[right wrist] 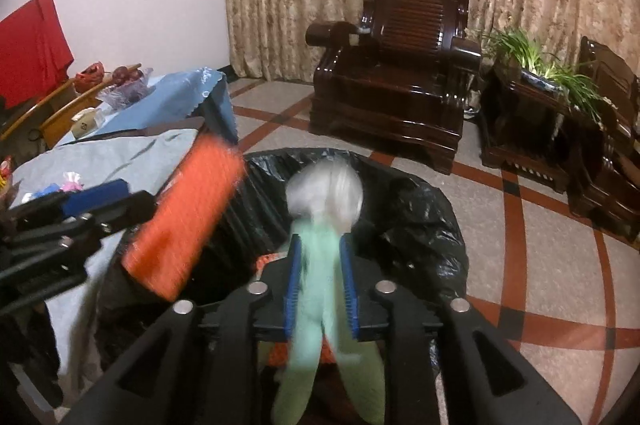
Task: Collect trash
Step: 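Move both grippers over the bin and release the net and glove, then grasp the white-blue paper cup with the left gripper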
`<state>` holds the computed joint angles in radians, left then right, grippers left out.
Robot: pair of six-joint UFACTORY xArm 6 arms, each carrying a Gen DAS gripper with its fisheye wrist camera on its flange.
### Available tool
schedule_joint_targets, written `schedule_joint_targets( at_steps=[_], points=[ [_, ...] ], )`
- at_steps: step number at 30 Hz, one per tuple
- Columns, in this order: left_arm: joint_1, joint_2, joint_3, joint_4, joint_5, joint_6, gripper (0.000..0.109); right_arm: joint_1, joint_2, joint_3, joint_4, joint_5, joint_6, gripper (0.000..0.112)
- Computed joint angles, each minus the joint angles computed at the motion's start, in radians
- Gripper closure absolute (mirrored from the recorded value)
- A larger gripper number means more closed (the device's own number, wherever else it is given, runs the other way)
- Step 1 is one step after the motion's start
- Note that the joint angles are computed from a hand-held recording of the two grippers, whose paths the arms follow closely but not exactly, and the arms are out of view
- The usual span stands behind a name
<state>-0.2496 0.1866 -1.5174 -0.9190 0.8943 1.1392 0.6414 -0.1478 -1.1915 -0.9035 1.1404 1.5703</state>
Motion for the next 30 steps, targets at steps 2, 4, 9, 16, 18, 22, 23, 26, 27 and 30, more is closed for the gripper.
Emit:
schedule_joint_targets(
  at_steps=[2, 4, 9, 16, 18, 22, 23, 26, 27, 30],
  points=[
    [0.009, -0.001, 0.001, -0.006, -0.006, 0.002, 0.044, 0.005, -0.004, 0.003, -0.006, 0.009, 0.011, 0.072],
    [0.018, -0.002, -0.001, -0.014, -0.01, 0.003, 0.038, 0.013, -0.007, 0.003, -0.014, 0.022, 0.023, 0.066],
    [0.052, -0.022, 0.005, -0.022, -0.029, 0.01, 0.026, 0.045, 0.01, -0.036, -0.052, 0.069, 0.06, 0.03],
    [0.136, -0.048, 0.001, -0.04, -0.06, 0.032, 0.017, 0.071, 0.086, -0.151, -0.1, 0.072, 0.041, 0.016],
    [0.161, -0.046, -0.011, -0.037, -0.065, 0.023, 0.016, 0.073, 0.117, -0.191, -0.11, 0.055, 0.035, 0.016],
    [0.223, -0.037, -0.033, -0.024, -0.087, 0.012, 0.016, 0.07, 0.198, -0.284, -0.113, 0.011, 0.003, 0.016],
    [0.244, -0.032, -0.039, -0.02, -0.098, 0.017, 0.016, 0.07, 0.216, -0.304, -0.113, 0.003, -0.005, 0.016],
    [0.292, -0.016, -0.056, -0.006, -0.128, 0.026, 0.016, 0.07, 0.29, -0.387, -0.106, -0.032, -0.038, 0.016],
    [0.312, -0.004, -0.068, 0.001, -0.136, 0.022, 0.016, 0.072, 0.324, -0.424, -0.104, -0.042, -0.053, 0.016],
    [0.356, 0.024, -0.095, 0.019, -0.155, 0.004, 0.016, 0.077, 0.409, -0.52, -0.087, -0.071, -0.097, 0.016]
  ],
)
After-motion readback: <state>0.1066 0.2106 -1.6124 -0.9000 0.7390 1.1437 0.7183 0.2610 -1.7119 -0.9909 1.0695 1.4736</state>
